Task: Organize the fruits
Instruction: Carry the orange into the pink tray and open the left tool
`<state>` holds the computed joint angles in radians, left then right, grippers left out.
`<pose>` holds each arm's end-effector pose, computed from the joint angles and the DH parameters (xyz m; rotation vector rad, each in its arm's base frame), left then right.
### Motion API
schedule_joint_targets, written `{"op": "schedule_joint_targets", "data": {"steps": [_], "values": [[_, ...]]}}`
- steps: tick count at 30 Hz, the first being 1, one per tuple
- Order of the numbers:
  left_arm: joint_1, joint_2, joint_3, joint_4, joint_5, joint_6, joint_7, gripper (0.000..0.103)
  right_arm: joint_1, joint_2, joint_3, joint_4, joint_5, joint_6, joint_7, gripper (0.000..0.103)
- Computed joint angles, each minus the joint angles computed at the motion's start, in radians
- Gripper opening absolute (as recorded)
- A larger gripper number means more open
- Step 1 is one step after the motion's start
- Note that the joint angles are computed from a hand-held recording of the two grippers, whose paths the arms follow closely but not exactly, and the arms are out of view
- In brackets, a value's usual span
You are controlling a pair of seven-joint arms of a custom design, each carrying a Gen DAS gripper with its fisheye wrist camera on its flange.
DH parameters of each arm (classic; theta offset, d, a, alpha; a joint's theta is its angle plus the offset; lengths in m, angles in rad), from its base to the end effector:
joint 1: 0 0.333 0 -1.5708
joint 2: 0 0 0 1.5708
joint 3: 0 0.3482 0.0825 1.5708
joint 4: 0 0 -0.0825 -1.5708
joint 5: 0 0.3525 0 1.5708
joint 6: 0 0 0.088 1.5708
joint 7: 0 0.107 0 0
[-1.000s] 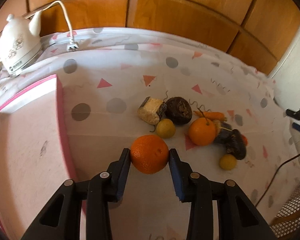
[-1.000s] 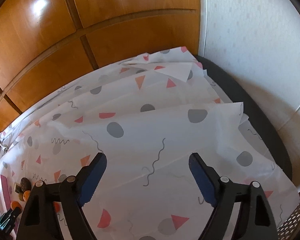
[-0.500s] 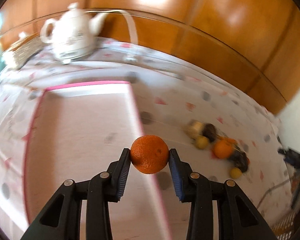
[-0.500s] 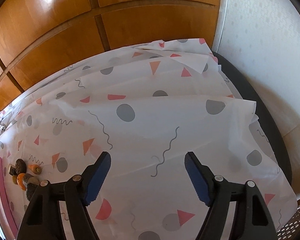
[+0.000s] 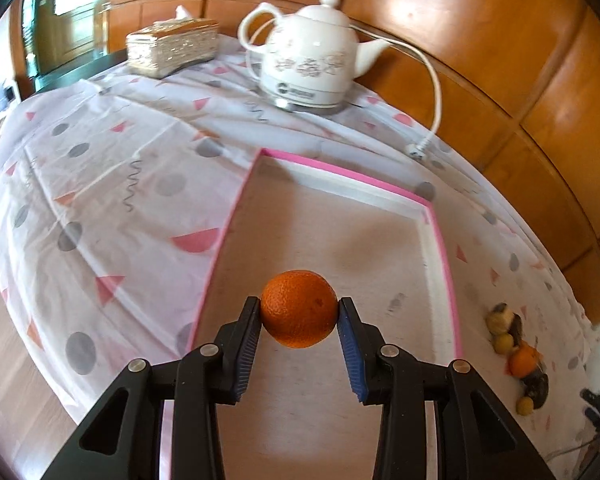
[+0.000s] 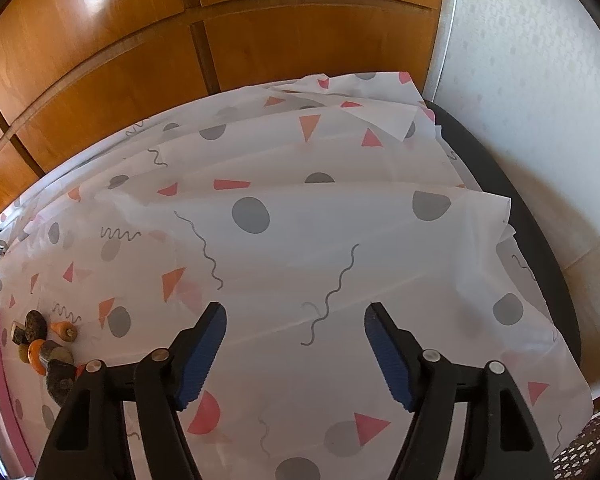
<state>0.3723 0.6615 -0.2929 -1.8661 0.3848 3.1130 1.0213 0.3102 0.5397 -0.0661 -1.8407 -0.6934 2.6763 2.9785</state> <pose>0.6770 0.0545 0.2930 -2.2481 1.5510 -0.7734 0.6370 0.1844 0.3094 -1.3425 2.4470 -0.5915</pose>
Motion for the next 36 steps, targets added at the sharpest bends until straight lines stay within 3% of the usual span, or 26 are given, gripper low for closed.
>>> {"op": "schedule_joint_targets", "data": {"steps": [14, 16, 18, 21, 23, 28, 30, 36], "values": [[-0.060, 0.007, 0.091, -0.012, 0.025, 0.014, -0.077, 0.039, -0.003, 0.008, 0.005, 0.006, 0.027, -0.041, -0.012, 0.061], [-0.066, 0.008, 0.096, -0.014, 0.030, 0.013, -0.088, 0.040, -0.013, 0.007, 0.011, -0.003, 0.029, -0.004, -0.013, 0.052], [-0.075, 0.005, 0.108, -0.023, 0.037, 0.029, -0.102, 0.042, -0.039, 0.010, 0.028, -0.020, 0.036, 0.092, -0.040, 0.049], [-0.099, -0.007, 0.138, -0.034, 0.057, 0.052, -0.126, 0.046, -0.093, 0.039, 0.096, -0.010, 0.080, 0.217, -0.177, 0.039], [-0.117, -0.021, 0.165, -0.051, 0.071, 0.082, -0.148, 0.052, -0.139, 0.070, 0.173, 0.015, 0.125, 0.267, -0.312, 0.037], [-0.126, -0.047, 0.188, -0.081, 0.105, 0.114, -0.188, 0.053, -0.205, 0.150, 0.332, 0.100, 0.196, 0.268, -0.588, 0.025], [-0.126, -0.059, 0.194, -0.099, 0.115, 0.123, -0.203, 0.054, -0.207, 0.173, 0.360, 0.131, 0.215, 0.250, -0.666, 0.025], [-0.148, -0.102, 0.236, -0.153, 0.147, 0.165, -0.240, 0.057, -0.181, 0.212, 0.367, 0.184, 0.268, 0.230, -0.805, 0.025]]}}
